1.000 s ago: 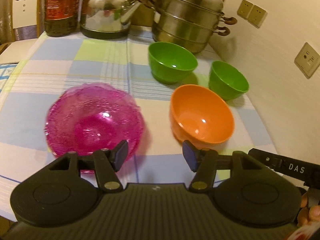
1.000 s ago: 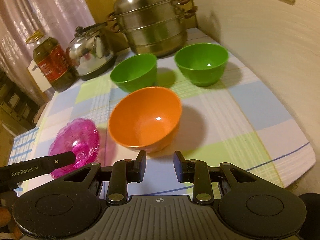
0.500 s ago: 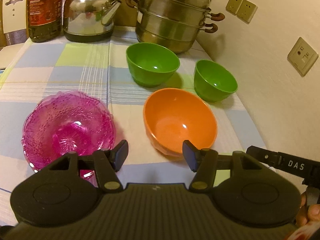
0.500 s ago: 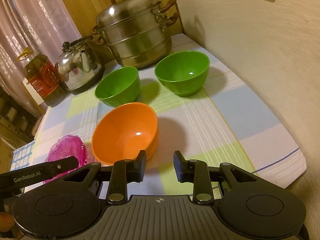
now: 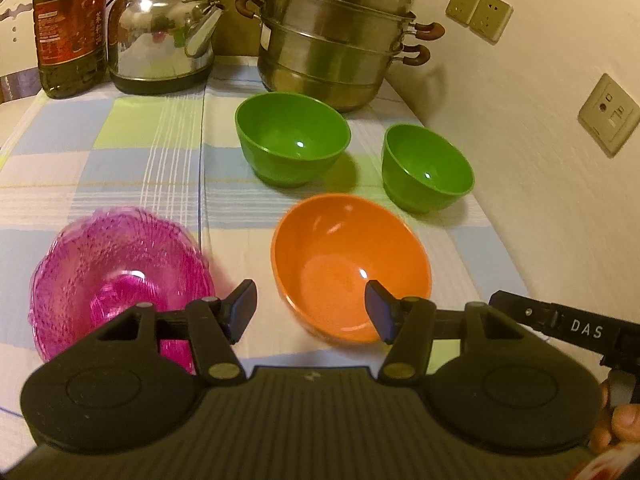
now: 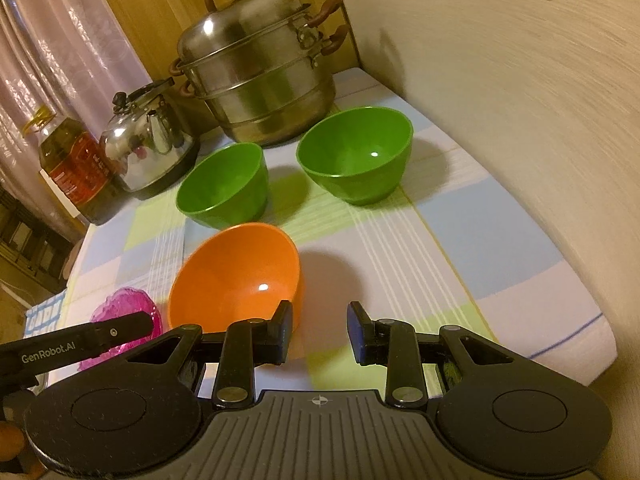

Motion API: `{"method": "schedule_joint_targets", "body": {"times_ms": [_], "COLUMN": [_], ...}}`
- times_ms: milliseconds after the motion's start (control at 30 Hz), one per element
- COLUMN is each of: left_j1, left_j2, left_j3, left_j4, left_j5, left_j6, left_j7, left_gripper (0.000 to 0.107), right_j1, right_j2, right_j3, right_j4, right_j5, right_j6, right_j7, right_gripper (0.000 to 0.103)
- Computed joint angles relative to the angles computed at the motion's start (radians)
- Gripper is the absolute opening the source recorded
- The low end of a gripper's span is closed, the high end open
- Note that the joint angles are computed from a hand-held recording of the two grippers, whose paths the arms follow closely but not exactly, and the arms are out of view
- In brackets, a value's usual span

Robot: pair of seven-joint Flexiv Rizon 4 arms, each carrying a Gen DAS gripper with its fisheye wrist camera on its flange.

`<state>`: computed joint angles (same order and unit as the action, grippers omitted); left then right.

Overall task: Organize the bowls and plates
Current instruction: 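Move both open grippers toward the larger green bowl beside the steamer pot, then close both grippers on the rim of the larger green bowl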

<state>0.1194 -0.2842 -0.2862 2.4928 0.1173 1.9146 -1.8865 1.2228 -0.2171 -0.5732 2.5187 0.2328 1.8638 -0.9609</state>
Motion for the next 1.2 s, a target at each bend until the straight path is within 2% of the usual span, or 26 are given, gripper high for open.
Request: {"method": "schedule_joint_targets", "body": {"times_ms": [333,367,467,567,733,833,967,1200], "left_j1": [0.095,0.122,0.128,0.129,0.115,0.109,0.156,0.176], "left_j2": [-0.044,-0.046,-0.074,-0.103,-0.166,-0.209,-0.277,-0.379], "left_j3": [-0.078,-0.105,-0.107,-0.105,-0.082,-0.069,-0.111,-0.129], "left_j4": [-0.107,-0.119,-0.159,-0.201,-0.28,-0.325,-0.378,-0.478], "left_j5": [-0.024,-0.026,-0.059,-0.093,-0.15,-0.184,-0.211,-0.265], "left_j6": [-0.065,-0.089,-0.106,-0.126,-0.159,-0.171,-0.172,-0.208], "left_j7": [0.062,0.076,0.121,0.164,0.236,0.272,0.312,0.355], "left_gripper": [0.056,0.056,0.056,0.056,0.056,0.056,0.055,0.047], "right_j1": [-0.305,-0.334,-0.421,-0.548,-0.714,-0.784,-0.862,-0.916], "right_j2": [-0.079,-0.09,-0.122,-0.164,-0.25,-0.308,-0.394,-0.516], "right_j3": [0.247,0.268,0.338,0.447,0.589,0.652,0.729,0.793], "right_j4": [-0.153,-0.174,-0.232,-0.307,-0.44,-0.518,-0.632,-0.782], "right_j5": [-0.111,-0.126,-0.172,-0.227,-0.316,-0.361,-0.405,-0.433], "right_j6": [-0.035,-0.041,-0.052,-0.066,-0.109,-0.139,-0.195,-0.249], "right_j7": [0.014,0.016,0.024,0.033,0.047,0.05,0.048,0.026], "right_gripper": [0.03,0.03,0.03,0.03,0.03,0.03,0.03,0.03]}}
